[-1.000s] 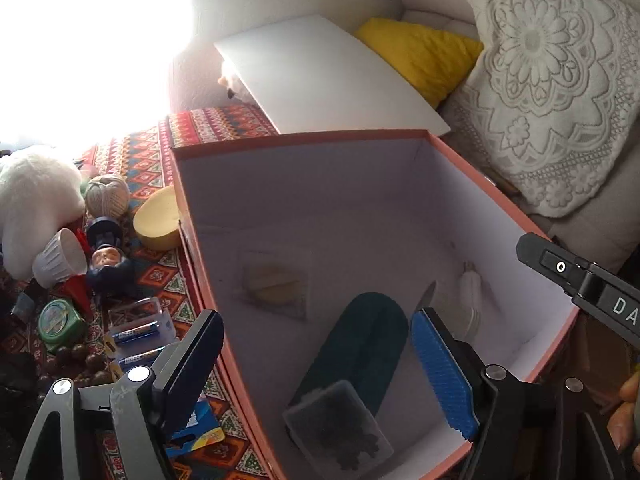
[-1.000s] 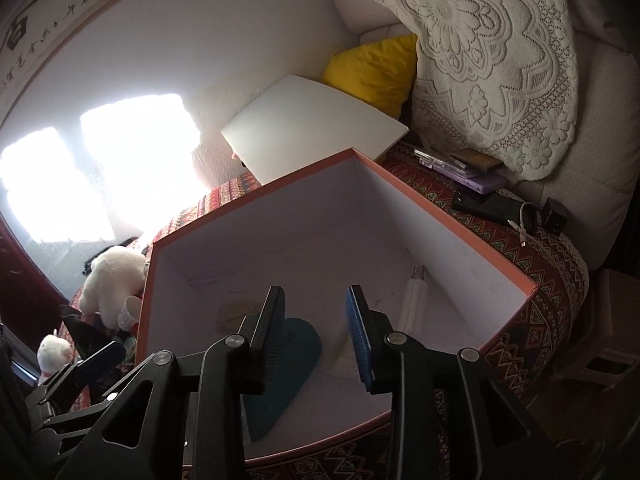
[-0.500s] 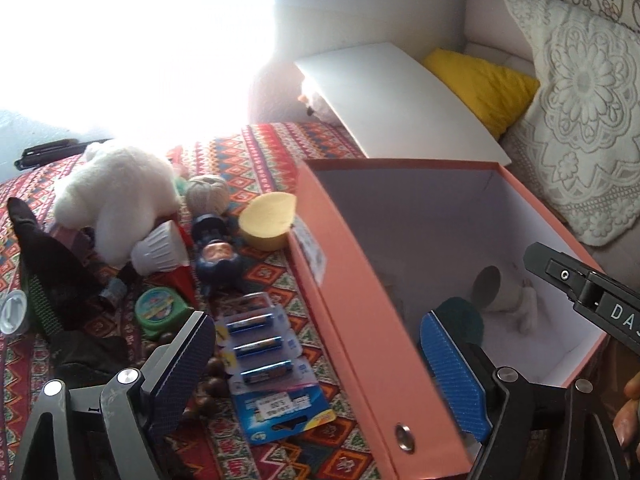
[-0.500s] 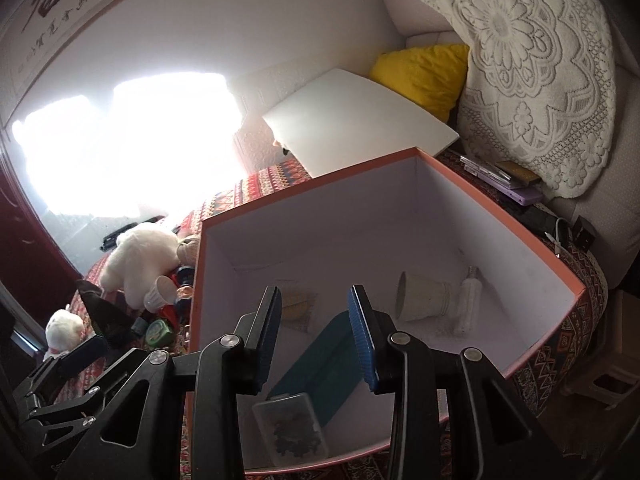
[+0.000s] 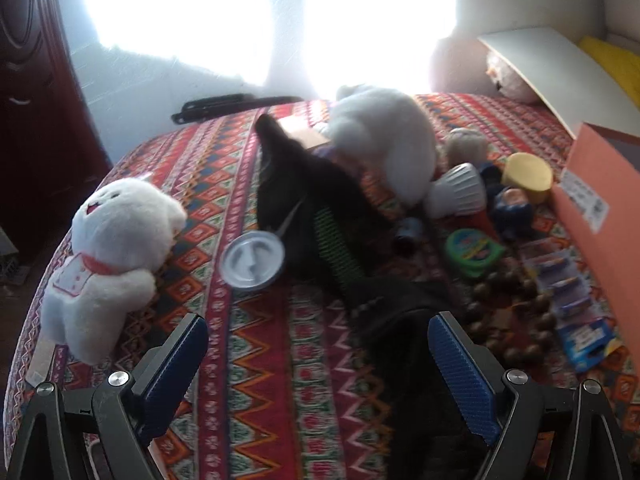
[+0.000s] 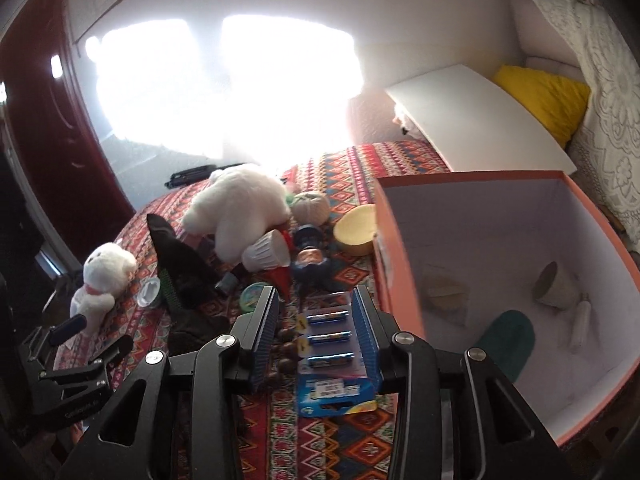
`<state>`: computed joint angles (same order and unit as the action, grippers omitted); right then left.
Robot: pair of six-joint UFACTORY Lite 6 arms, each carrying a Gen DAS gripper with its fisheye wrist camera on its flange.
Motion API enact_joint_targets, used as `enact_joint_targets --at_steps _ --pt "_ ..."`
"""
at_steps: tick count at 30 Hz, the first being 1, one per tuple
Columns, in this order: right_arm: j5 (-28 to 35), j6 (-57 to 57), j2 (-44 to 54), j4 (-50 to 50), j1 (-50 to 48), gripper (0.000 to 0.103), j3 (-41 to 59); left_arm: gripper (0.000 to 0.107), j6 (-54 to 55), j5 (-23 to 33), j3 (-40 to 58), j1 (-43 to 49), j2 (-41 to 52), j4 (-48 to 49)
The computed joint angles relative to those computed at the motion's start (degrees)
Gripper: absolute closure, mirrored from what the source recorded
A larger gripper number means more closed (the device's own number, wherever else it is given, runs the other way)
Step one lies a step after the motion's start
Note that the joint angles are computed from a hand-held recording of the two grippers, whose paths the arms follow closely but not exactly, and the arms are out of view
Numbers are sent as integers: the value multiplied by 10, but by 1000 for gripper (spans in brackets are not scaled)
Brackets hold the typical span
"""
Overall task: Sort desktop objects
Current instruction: 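Grasp the white round lid with the left tool while the right tool grasps the white ribbed shade, then carry the white lid and ribbed shade into the orange box and release both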
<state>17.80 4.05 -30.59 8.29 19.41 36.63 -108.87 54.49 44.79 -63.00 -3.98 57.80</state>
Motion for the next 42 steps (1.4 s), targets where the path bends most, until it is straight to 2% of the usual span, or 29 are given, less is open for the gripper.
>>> enact_joint_targets --at_steps 1,3,5,8,10,12,14,18,20,26,29,30,31,33,35,37,42 --pt "-8 41 30 -34 32 62 13 14 6 -31 -34 33 -21 6" --pt "-25 84 106 -68 73 61 52 14 22 -128 -83 122 -37 29" --pt "-38 127 194 -110 97 61 103 14 48 -207 -88 198 -8 34" --pt "-41 166 332 -158 106 58 195 14 35 -286 -86 272 27 74" --pt "-35 207 412 -206 103 51 256 14 19 -326 -77 312 56 105" --pt "-25 232 483 -237 100 49 318 14 31 -343 -51 336 96 110" --pt "-17 214 542 -227 99 45 376 14 40 -356 -22 362 138 123" --pt "34 248 661 -290 112 32 511 14 37 -396 21 416 195 153" --pt "72 265 725 -319 117 31 591 14 33 -412 42 435 218 170" --pt "143 164 886 -215 110 28 814 14 -1 -415 86 444 264 241" --pt "171 121 951 -169 107 28 910 27 50 -384 102 434 278 199" --pt "170 116 961 -164 107 32 924 38 58 -385 98 435 271 186" --pt "174 106 969 -157 105 55 936 43 66 -386 94 436 263 172" --pt "200 79 990 -132 99 76 975 43 76 -395 80 440 244 148" --pt "183 58 968 -110 89 82 937 43 72 -404 60 443 222 140" --pt "164 34 937 -90 82 96 891 43 73 -406 38 442 197 127" --pt "117 -48 837 4 60 98 759 43 104 -380 -28 413 94 63"
